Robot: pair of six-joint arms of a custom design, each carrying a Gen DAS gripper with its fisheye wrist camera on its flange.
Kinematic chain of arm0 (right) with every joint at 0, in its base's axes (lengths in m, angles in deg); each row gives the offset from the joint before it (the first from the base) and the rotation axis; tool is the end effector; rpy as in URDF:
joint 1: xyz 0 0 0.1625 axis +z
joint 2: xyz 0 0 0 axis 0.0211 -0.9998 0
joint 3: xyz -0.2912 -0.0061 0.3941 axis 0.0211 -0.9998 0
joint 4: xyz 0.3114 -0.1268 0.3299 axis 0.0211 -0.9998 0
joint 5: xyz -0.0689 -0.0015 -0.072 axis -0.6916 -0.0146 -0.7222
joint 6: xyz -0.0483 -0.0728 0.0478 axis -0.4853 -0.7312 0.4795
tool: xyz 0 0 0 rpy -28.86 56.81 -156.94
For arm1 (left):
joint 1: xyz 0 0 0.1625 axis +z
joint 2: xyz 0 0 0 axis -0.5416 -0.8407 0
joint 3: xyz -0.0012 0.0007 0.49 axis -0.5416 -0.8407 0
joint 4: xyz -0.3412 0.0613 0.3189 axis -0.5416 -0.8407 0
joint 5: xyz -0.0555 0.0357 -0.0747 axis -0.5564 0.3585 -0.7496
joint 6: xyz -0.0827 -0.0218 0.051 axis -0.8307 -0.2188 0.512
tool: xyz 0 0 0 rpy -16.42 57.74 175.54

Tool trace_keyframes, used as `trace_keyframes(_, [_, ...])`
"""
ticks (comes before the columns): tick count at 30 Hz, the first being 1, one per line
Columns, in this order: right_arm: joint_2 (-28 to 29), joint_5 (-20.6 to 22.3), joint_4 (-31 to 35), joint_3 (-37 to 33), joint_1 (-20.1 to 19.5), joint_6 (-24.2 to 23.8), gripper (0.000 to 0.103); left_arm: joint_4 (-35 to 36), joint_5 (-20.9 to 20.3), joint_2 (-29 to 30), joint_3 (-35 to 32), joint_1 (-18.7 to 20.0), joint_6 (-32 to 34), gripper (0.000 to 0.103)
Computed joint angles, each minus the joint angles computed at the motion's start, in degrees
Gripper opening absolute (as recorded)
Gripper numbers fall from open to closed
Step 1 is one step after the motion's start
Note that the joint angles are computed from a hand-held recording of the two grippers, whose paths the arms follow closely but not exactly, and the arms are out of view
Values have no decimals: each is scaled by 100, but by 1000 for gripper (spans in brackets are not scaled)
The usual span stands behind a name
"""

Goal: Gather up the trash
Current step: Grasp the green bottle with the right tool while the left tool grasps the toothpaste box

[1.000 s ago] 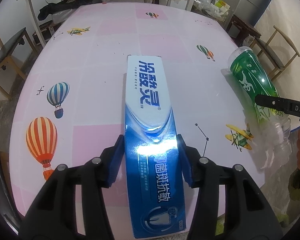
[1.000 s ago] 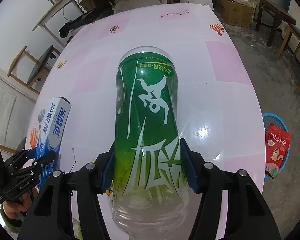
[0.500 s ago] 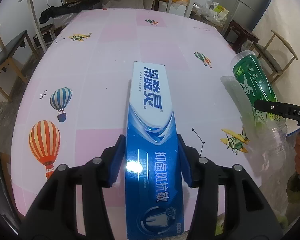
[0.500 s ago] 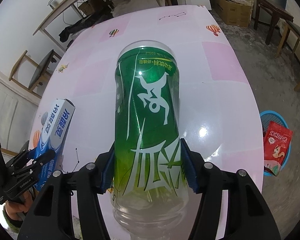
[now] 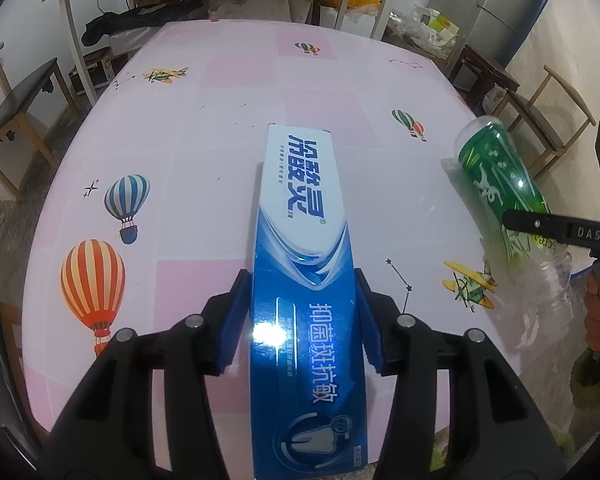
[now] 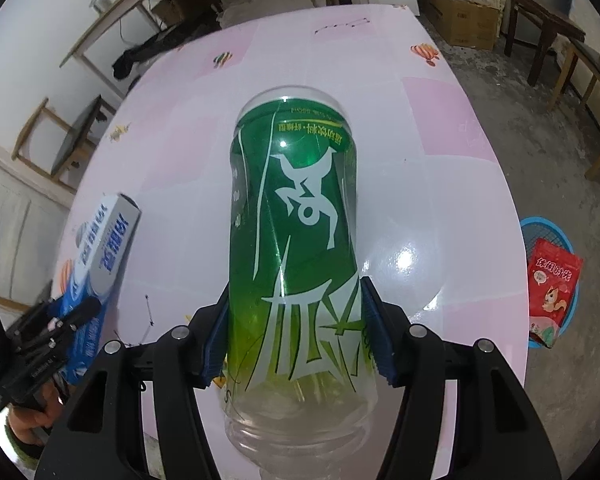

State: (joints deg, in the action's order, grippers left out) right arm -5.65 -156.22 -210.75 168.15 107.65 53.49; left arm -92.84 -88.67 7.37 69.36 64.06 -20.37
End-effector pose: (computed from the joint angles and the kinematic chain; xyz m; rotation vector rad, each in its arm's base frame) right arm 0.3320 -0.6764 0.2729 0.8928 -2.6023 0.0458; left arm -0.3168 -0.4402 0.3048 -0.3211 2.2332 -0.8840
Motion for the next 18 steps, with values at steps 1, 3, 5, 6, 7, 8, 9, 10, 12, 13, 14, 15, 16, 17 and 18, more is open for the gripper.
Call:
trace_keyframes(1, [-1,-46,4,17,12,-52,60,5,-3,-2,2,1,-11,48])
trace_keyframes(3, [-4,-131,29,36,36,-152,64,7,-6,1,0,2,-27,48])
trace_keyframes(5, [-22,-236,9,87,62,-271,66,11,-7,-1,0,6,-28,48])
trace_keyframes(6, [-35,-294,-14,124,74,-330,66,19,-7,-1,-1,7,-38,48])
trace_keyframes(7, [-45,-312,-16,144,73,-369,66,18,-5,7,-6,9,-44,48])
trace_keyframes(8, [-53,-326,-22,163,73,-410,66,16,-7,5,-4,12,-41,48])
trace_keyframes(9, [-63,-341,-40,186,77,-453,66,8,-12,2,-4,17,-32,48])
trace_keyframes(10, [-76,-362,-80,219,84,-504,66,6,-13,14,-7,16,-44,48])
trace_keyframes(12, [-99,-372,-127,261,87,-551,64,35,-3,18,-15,12,-64,48])
trace_keyframes(13, [-109,-346,-132,270,84,-558,62,46,4,22,-18,6,-82,48])
trace_keyframes(14, [-115,-352,-154,280,86,-560,62,51,9,23,-17,-2,-101,48])
trace_keyframes(15, [-123,-348,-163,288,84,-554,62,54,15,28,-21,-6,-116,48])
trace_keyframes(16, [-129,-332,-164,288,76,-528,62,60,22,35,-23,-17,-140,48])
trace_keyframes(17, [-135,-305,-149,279,64,-479,61,63,27,35,-23,-23,-152,48])
trace_keyframes(18, [-141,-276,-136,272,51,-444,61,59,33,37,-22,-26,-158,48])
